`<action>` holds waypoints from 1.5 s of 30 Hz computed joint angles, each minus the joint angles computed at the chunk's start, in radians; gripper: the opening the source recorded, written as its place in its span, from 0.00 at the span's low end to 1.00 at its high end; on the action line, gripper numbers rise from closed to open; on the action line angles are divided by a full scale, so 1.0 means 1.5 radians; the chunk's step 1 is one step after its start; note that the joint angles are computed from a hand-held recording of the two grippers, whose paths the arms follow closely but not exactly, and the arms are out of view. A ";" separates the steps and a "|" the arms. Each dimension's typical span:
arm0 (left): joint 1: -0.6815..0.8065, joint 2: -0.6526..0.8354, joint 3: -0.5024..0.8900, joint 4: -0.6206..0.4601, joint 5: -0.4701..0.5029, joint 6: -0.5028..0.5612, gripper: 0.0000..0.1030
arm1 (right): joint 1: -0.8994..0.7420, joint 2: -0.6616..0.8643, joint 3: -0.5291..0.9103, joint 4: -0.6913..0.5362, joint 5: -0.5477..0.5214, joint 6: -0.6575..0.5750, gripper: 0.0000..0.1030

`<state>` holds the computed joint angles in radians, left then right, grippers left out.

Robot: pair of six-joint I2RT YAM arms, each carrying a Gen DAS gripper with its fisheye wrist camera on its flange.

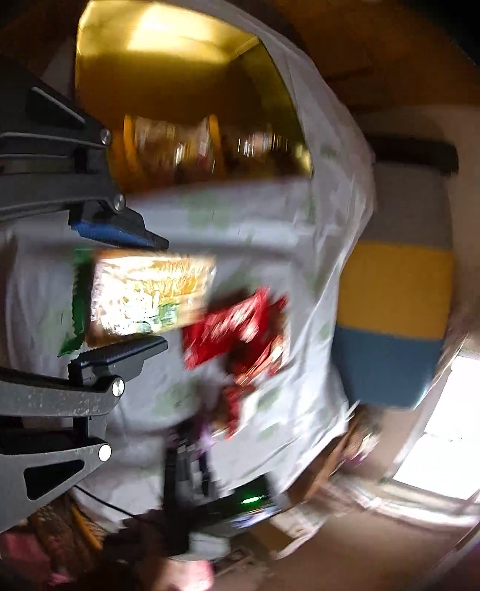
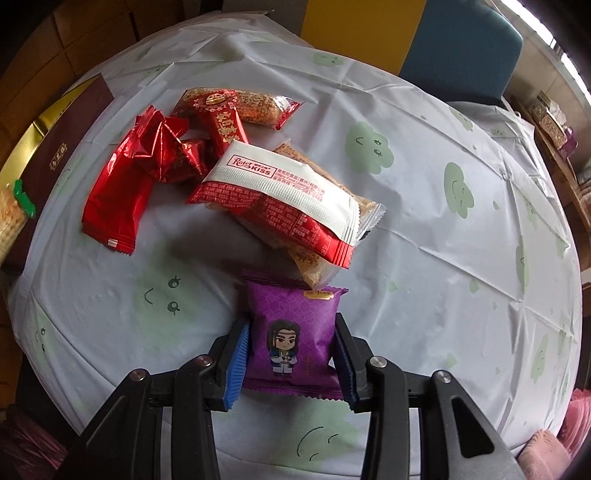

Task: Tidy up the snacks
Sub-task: 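Grasp the WEIDAN cracker pack with the left gripper while the right gripper grasps the purple packet, then carry the cracker pack into the gold tin and release with the left gripper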

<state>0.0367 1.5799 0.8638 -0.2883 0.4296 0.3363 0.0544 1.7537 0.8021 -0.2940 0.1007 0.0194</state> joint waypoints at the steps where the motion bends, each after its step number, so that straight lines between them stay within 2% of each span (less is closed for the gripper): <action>1: 0.024 0.000 0.012 -0.007 0.009 -0.002 0.28 | 0.004 0.001 -0.001 0.003 0.006 -0.003 0.40; 2: 0.052 0.001 0.025 -0.014 0.016 -0.002 0.22 | 0.009 0.002 -0.001 0.005 0.011 -0.002 0.40; 5: 0.120 0.027 0.071 -0.029 0.028 -0.007 0.21 | 0.022 0.004 -0.005 0.011 0.020 0.002 0.40; 7: 0.146 0.049 0.085 -0.016 0.016 -0.002 0.15 | 0.026 0.002 -0.006 0.010 0.022 0.005 0.40; 10: 0.169 0.092 0.114 -0.021 -0.011 -0.003 0.14 | 0.030 0.000 -0.008 0.010 0.024 0.009 0.40; 12: 0.169 0.087 0.103 -0.020 -0.014 0.001 0.14 | 0.034 -0.002 -0.010 0.011 0.027 0.013 0.40; 13: 0.166 0.080 0.096 -0.031 0.004 0.016 0.14 | 0.035 -0.002 -0.011 0.011 0.026 0.014 0.40; 14: 0.153 0.063 0.079 -0.042 0.029 0.059 0.14 | 0.035 -0.004 -0.011 0.007 0.024 0.016 0.40; 15: 0.137 0.049 0.061 -0.036 0.030 0.084 0.15 | 0.033 -0.006 -0.009 0.004 0.021 0.016 0.40; 17: 0.091 0.021 0.031 -0.049 0.016 0.181 0.28 | 0.026 -0.004 -0.006 0.003 0.016 0.011 0.40; 19: 0.053 0.000 0.008 -0.067 0.010 0.263 0.62 | 0.024 -0.005 -0.005 0.000 0.015 0.009 0.40; 20: 0.035 -0.012 -0.008 -0.062 0.000 0.292 0.66 | 0.023 -0.005 -0.003 -0.002 0.014 0.009 0.40; 23: -0.026 -0.017 -0.028 -0.057 -0.039 0.362 0.68 | 0.025 -0.006 -0.004 -0.003 0.014 0.010 0.40; 25: -0.052 0.008 -0.015 -0.057 -0.072 0.373 0.71 | 0.022 -0.005 -0.004 -0.003 0.013 0.008 0.40; 29: -0.093 0.097 0.056 -0.079 -0.130 0.359 0.71 | 0.021 -0.003 0.000 -0.006 0.012 0.006 0.40; 36: -0.136 0.198 0.140 -0.114 -0.186 0.352 0.71 | 0.015 0.005 0.008 -0.009 0.006 0.001 0.41; 38: -0.150 0.223 0.153 -0.120 -0.200 0.348 0.64 | 0.013 0.005 0.010 -0.011 0.005 -0.002 0.41; 39: -0.152 0.234 0.163 -0.133 -0.191 0.345 0.52 | 0.013 0.005 0.010 -0.011 0.006 -0.002 0.41; 40: -0.151 0.231 0.162 -0.136 -0.174 0.337 0.49 | 0.014 0.005 0.010 -0.011 0.007 -0.003 0.41; 43: -0.160 0.209 0.128 -0.101 -0.159 0.285 0.48 | 0.016 0.006 0.011 -0.011 0.010 -0.004 0.41; 45: -0.156 0.202 0.127 -0.122 -0.096 0.234 0.47 | 0.019 0.006 0.010 -0.011 0.012 -0.002 0.40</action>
